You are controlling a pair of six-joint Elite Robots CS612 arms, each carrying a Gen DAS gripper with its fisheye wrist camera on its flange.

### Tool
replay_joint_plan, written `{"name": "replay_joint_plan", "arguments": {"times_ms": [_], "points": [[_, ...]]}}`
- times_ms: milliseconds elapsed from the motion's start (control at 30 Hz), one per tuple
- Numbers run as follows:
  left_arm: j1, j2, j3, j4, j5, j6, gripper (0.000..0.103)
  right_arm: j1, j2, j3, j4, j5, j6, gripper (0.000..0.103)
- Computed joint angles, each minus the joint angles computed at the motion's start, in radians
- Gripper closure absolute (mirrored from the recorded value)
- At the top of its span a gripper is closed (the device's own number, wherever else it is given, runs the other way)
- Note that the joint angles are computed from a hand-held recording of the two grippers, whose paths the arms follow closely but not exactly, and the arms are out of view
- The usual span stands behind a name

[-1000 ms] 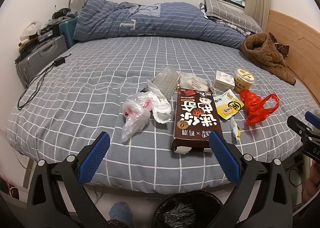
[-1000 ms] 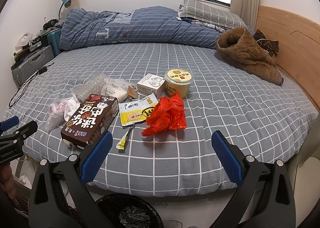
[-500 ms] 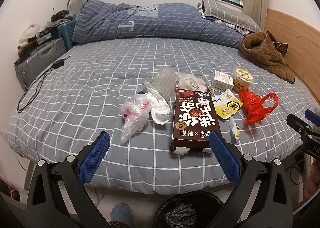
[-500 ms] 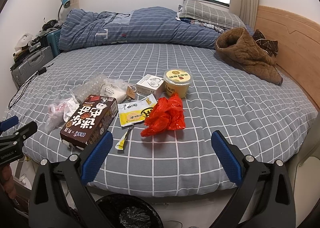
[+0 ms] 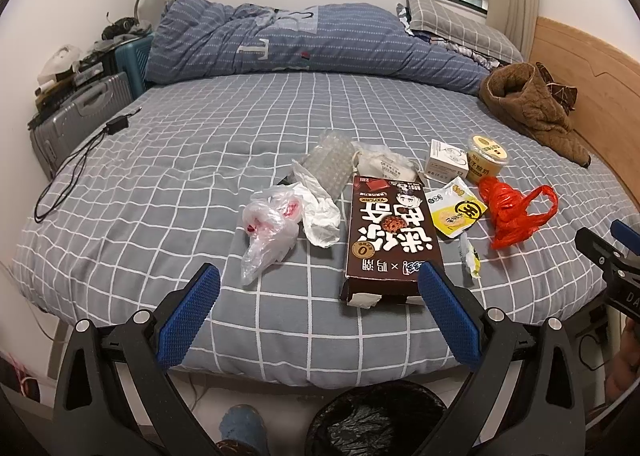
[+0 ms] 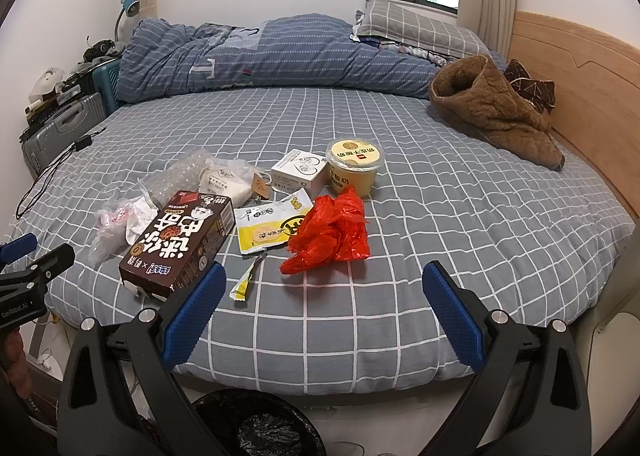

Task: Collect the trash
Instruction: 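Grasp the red plastic bag with the right gripper while the left grasps the white plastic bag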

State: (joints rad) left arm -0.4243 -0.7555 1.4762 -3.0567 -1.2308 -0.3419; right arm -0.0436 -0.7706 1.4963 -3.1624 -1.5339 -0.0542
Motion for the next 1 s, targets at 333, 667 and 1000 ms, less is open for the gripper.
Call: {"name": "replay_joint_plan", "arguments": {"times_ms": [333, 667, 1000], "points": [[0.023, 0.041, -0.07, 0.077, 0.015, -0.007, 0.006, -0.003, 0.047, -0.083, 0.068, -0.011, 0.004, 0.008], [0.058, 0.102, -0.174, 0.203, -0.006, -0.043, 0.007, -0.001, 0.13, -0.219, 0.173, -0.02, -0.012, 0.012], [0.078, 0.156, -0.262, 0.294, -0.036, -0.045, 0.019, -0.004, 0.194, -0.323, 0.274, -0.021, -0.001, 0.02]]}}
